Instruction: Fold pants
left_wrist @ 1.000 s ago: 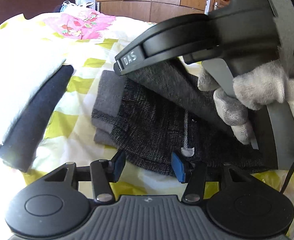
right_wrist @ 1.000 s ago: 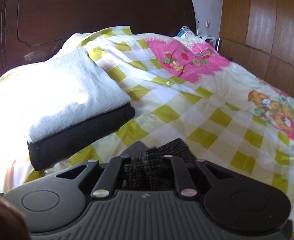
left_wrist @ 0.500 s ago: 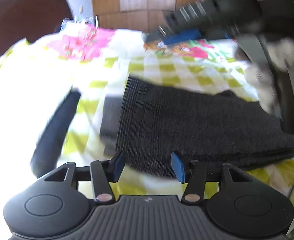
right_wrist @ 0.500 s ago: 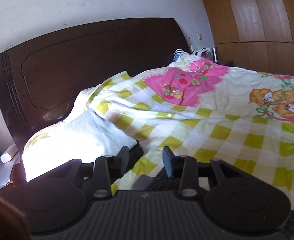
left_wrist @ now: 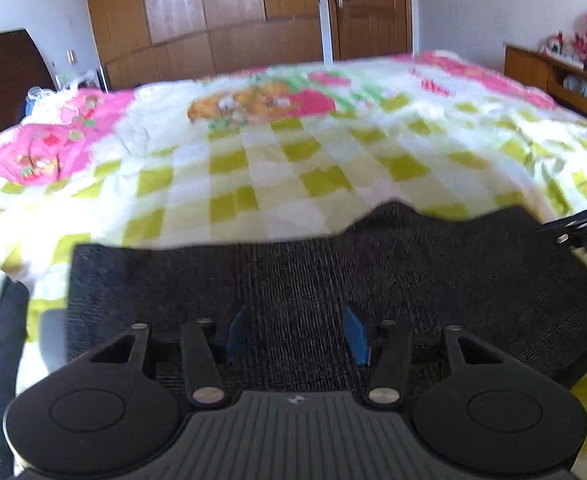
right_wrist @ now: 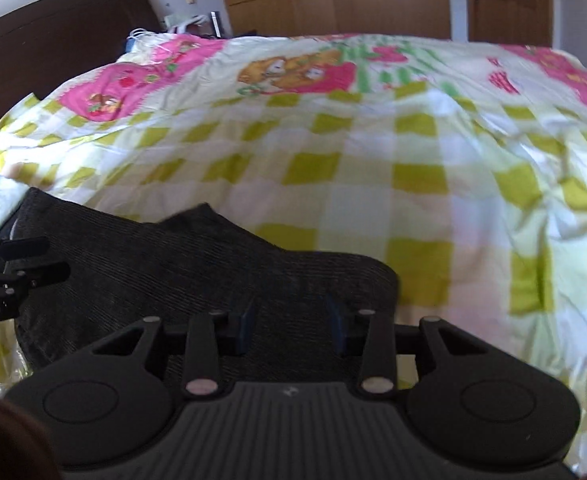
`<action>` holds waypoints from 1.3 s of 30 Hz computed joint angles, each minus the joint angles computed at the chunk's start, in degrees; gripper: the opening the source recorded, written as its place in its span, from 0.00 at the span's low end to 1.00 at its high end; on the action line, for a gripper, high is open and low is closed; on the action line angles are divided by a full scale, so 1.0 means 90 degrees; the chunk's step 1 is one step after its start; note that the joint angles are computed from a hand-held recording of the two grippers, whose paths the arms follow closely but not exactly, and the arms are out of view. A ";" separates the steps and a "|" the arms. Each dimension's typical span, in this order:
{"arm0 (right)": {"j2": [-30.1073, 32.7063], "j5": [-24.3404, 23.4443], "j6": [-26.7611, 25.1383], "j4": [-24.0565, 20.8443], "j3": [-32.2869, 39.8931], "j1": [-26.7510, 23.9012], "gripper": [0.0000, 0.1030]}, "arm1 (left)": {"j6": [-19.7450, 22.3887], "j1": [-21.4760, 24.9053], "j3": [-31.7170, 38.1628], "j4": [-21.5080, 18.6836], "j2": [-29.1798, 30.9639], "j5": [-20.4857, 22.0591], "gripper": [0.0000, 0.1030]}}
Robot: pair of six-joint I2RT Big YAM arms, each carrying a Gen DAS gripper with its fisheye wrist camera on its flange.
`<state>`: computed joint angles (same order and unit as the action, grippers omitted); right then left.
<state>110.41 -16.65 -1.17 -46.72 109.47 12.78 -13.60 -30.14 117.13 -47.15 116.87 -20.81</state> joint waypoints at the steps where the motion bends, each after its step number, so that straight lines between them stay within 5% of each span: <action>1: -0.0006 -0.0151 0.0050 -0.0061 -0.0053 -0.0126 0.37 | -0.0015 0.0019 0.0077 -0.0137 0.0126 0.0042 0.61; 6: -0.0116 -0.0478 0.0242 -0.0161 -0.0249 -0.0482 0.39 | -0.0013 -0.0062 0.0154 -0.0291 0.0198 -0.0146 0.61; 10: 0.0187 -0.1575 0.0566 -0.0954 0.0132 -0.0742 0.39 | -0.0050 -0.0102 0.0295 -0.0472 0.0210 -0.0174 0.61; 19: 0.1179 -0.3265 -0.0014 -0.2585 0.1460 -0.1072 0.40 | 0.0033 -0.0217 0.0490 -0.0544 0.0317 -0.0051 0.61; 24: 0.1536 -0.4054 0.0888 -0.2086 0.1562 -0.1032 0.37 | -0.0143 -0.0210 0.0632 -0.0689 0.0390 -0.0035 0.61; 30: 0.1262 -0.3474 0.1043 -0.1705 0.1331 -0.0841 0.13 | -0.0221 -0.0306 0.1077 -0.1095 0.0635 -0.0221 0.61; 34: 0.0832 -0.3530 0.1216 -0.1275 0.0920 -0.0982 0.10 | -0.0181 -0.0469 0.1416 -0.1218 0.0819 0.0139 0.61; 39: 0.0672 -0.2714 0.0935 -0.1707 0.1148 -0.1298 0.10 | 0.0219 -0.0832 0.2340 -0.1437 0.1357 0.0640 0.61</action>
